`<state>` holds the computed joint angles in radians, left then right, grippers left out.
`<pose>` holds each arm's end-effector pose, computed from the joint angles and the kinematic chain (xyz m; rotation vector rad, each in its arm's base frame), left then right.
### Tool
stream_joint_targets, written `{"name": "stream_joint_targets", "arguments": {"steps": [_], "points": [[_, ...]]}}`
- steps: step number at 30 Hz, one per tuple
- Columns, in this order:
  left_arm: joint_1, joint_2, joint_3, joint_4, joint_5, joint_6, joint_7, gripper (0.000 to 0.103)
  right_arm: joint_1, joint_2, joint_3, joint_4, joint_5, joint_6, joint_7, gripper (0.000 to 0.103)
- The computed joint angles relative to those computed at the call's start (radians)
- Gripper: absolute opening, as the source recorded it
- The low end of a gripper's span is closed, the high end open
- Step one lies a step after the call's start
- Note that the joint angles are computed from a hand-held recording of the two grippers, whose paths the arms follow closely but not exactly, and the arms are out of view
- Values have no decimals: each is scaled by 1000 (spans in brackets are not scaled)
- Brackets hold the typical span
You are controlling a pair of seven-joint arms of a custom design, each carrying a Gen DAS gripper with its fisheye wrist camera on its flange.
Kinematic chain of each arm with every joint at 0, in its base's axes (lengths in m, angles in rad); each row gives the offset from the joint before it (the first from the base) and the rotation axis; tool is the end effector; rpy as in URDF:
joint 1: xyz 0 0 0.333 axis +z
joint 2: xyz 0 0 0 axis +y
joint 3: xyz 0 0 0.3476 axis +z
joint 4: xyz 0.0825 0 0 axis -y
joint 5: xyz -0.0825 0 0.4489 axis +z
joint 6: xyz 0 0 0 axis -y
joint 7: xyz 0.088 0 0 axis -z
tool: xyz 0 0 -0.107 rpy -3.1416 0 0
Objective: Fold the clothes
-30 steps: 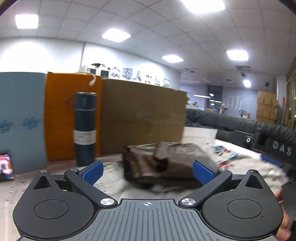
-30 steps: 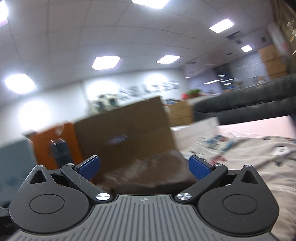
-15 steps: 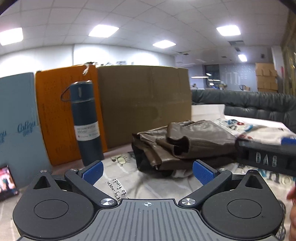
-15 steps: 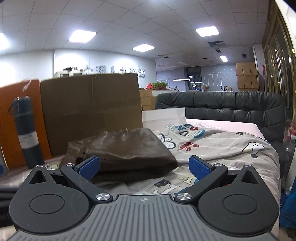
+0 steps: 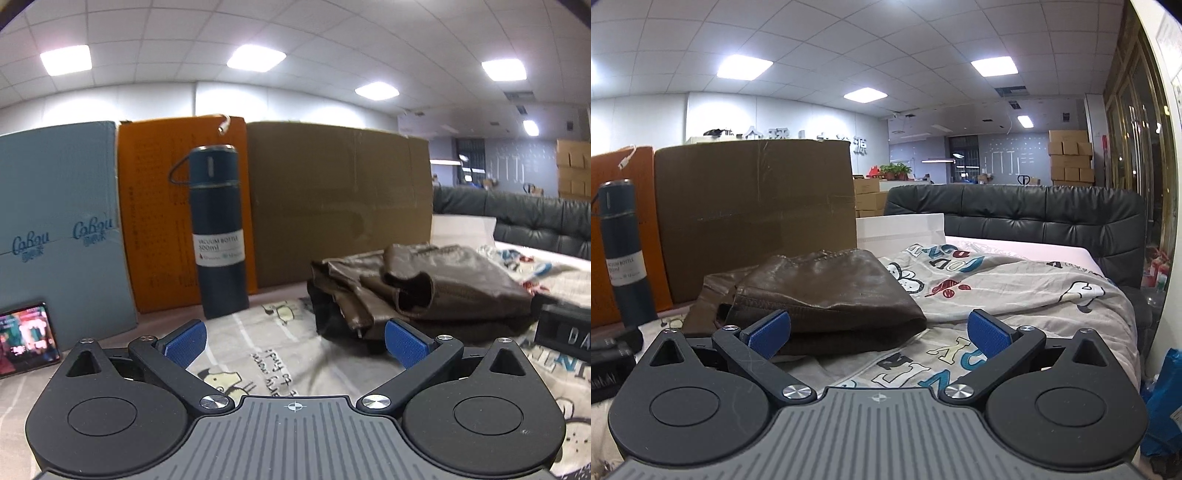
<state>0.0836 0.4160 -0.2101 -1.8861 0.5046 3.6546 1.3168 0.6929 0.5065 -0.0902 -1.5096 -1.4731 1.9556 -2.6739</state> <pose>0.7070 -0.1313 0.4407 -1.0990 1.7009 -1.2994 0.6800 0.4036 0.4239 -0.8548 1.8709 -1.4728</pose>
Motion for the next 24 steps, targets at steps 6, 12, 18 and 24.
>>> {"name": "stream_joint_targets", "arguments": {"steps": [6, 12, 18, 24], "points": [[-25, -4, 20, -16, -23, 38, 44, 103, -1, -7, -1, -15, -19, 12, 21, 103], [-27, -4, 20, -21, -18, 47, 63, 103, -10, -13, 4, -22, -8, 12, 41, 103], [23, 2, -16, -6, 76, 26, -36, 103, -9, -6, 4, -13, -4, 8, 28, 103], [28, 0, -17, 1, 121, 6, -79, 103, -13, -5, 3, -11, 8, 17, 21, 103]]}}
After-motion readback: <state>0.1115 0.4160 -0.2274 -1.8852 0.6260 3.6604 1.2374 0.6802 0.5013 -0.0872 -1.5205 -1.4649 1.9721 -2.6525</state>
